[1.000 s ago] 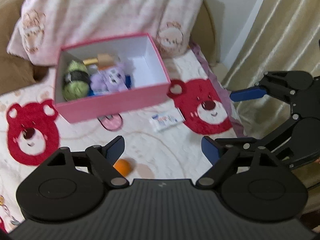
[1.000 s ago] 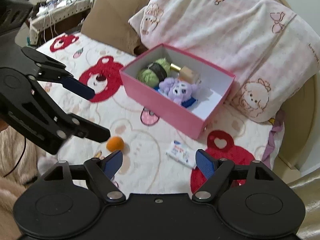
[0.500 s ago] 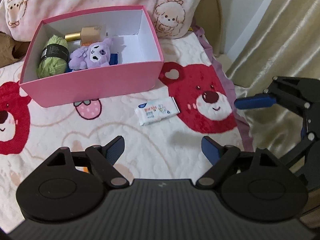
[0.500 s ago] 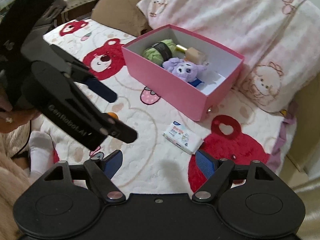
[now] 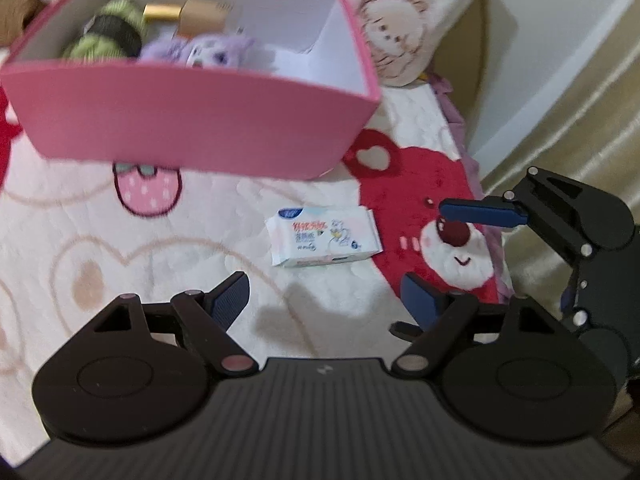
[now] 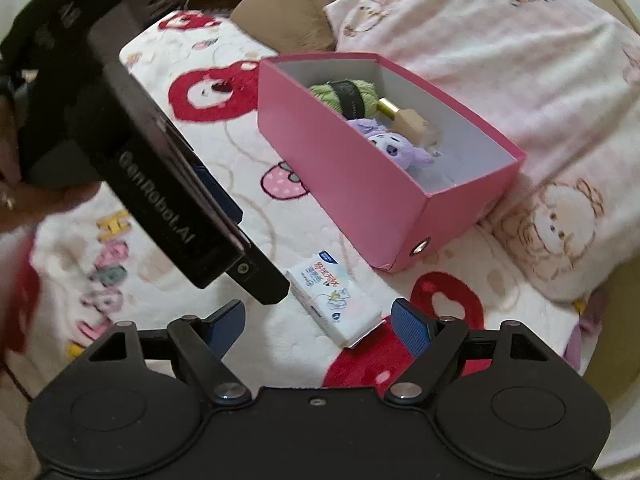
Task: Organize objects
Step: 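Move the left tool down to the white wet-wipe packet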
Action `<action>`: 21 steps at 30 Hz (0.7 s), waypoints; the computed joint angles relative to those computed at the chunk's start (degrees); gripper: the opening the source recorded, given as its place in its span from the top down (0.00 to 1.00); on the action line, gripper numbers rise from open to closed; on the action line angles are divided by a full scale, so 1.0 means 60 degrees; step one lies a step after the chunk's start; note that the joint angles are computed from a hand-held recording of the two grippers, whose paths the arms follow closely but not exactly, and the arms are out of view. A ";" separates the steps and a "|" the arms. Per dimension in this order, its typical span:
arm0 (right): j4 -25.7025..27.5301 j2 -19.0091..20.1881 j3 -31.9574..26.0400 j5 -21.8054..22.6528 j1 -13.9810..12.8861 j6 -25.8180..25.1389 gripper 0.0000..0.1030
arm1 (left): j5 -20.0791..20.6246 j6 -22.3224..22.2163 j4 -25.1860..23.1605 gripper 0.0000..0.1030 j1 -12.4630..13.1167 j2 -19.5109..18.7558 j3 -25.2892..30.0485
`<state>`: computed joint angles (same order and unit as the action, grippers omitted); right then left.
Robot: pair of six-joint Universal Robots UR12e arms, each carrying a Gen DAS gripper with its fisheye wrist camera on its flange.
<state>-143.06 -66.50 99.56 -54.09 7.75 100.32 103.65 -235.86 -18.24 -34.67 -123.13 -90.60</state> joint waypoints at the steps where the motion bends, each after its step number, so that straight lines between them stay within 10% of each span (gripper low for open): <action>1: -0.0122 0.0085 -0.0014 -0.0054 0.0040 -0.0163 0.19 | 0.0015 -0.0121 -0.0004 0.22 0.0006 -0.0054 0.0017; 9: -0.0376 0.0794 -0.0461 -0.0514 0.0378 -0.0873 0.19 | 0.0273 -0.0752 0.0066 0.41 0.0063 -0.0534 0.0278; 21: 0.0417 0.1267 -0.1111 -0.1005 0.0530 0.0375 0.30 | 0.0127 -0.1666 0.0478 0.68 0.0187 -0.0731 0.0206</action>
<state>-140.56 -58.90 92.90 -60.12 10.93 102.57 104.42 -245.86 -15.37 -33.55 -127.51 -89.36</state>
